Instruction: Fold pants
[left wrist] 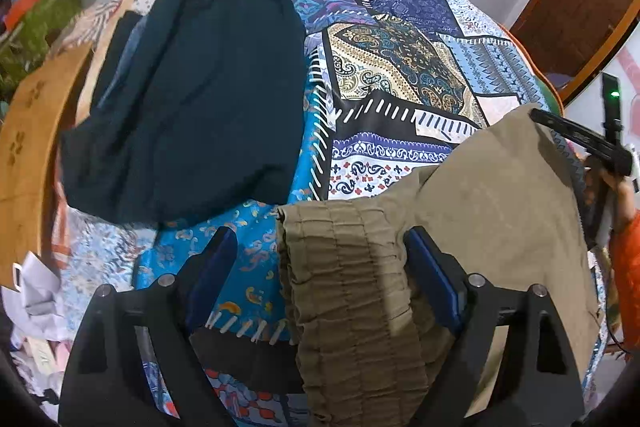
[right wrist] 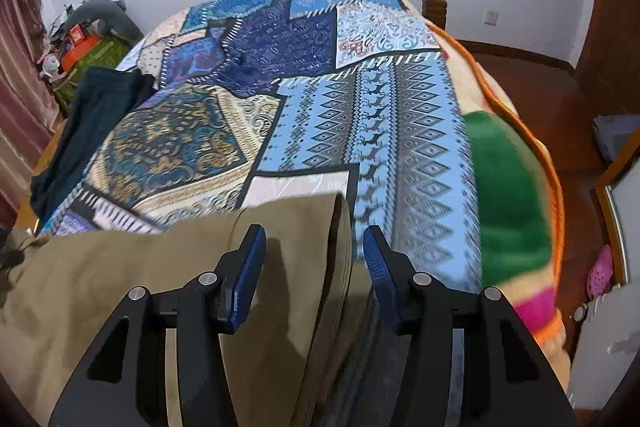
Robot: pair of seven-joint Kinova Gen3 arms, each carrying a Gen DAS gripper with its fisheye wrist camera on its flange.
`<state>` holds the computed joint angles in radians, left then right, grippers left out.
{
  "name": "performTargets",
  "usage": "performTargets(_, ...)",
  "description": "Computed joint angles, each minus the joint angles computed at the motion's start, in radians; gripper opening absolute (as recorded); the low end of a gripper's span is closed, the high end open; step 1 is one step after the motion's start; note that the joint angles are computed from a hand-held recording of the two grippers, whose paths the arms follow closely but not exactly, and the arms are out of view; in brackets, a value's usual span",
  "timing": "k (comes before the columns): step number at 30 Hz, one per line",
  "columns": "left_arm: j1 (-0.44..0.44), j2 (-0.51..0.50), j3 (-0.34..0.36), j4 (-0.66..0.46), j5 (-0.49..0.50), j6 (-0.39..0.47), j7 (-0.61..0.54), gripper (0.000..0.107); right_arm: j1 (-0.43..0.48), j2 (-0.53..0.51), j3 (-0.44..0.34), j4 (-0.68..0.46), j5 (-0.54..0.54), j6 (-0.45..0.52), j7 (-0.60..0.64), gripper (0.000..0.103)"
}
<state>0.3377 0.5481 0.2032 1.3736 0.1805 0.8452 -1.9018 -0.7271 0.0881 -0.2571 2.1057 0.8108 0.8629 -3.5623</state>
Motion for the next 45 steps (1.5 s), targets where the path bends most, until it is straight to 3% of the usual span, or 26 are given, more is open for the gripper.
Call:
performTargets(2,-0.011,-0.004,0.007,0.016,0.014,-0.018,-0.010,0.087,0.024,0.009,0.015,0.006,-0.008,-0.049,0.032,0.043)
performTargets(3,-0.017,-0.010,0.014,0.032,0.014,-0.040,-0.009,0.086,0.033,0.016,0.020,0.005,-0.013,-0.067,0.054,0.032)
performTargets(6,-0.010,-0.032,0.002,0.086,0.022,-0.118,0.001,0.077,0.035,0.043,0.029,-0.015,-0.048,-0.063,0.118,0.012)
performTargets(9,-0.013,-0.042,0.004,0.109,0.026,-0.150,0.009,0.070,0.024,0.052,0.039,-0.021,-0.053,-0.054,0.136,0.009)
performTargets(13,0.039,-0.062,-0.041,0.139,-0.041,-0.205,0.090,0.070,0.008,0.068,0.046,-0.027,-0.059,-0.032,0.133,0.007)
performTargets(17,0.008,-0.052,-0.011,0.127,-0.035,-0.184,0.090,0.070,0.001,0.094,0.057,-0.059,-0.081,0.002,0.173,0.007)
performTargets(24,-0.002,-0.074,0.003,0.101,-0.039,-0.120,0.048,0.070,-0.018,0.063,0.049,-0.116,-0.128,0.109,0.231,0.015)
performTargets(31,-0.005,-0.176,0.024,0.151,-0.033,-0.174,-0.029,0.072,-0.105,-0.009,-0.038,-0.185,-0.014,0.244,0.172,0.018)
performTargets(35,-0.020,-0.213,0.045,0.160,0.018,-0.185,-0.079,0.078,-0.147,-0.024,-0.084,-0.221,0.066,0.264,0.116,0.030)
performTargets(39,-0.015,-0.214,0.052,0.146,0.052,-0.157,-0.115,0.082,-0.162,-0.007,-0.093,-0.253,0.108,0.190,0.115,0.043)
performTargets(41,0.005,-0.201,0.042,0.134,0.041,-0.137,-0.107,0.083,-0.157,0.013,-0.084,-0.274,0.085,0.128,0.166,0.045)
performTargets(45,0.028,-0.164,0.035,0.107,0.023,-0.080,-0.104,0.083,-0.149,0.059,-0.054,-0.292,0.012,0.015,0.253,0.063)
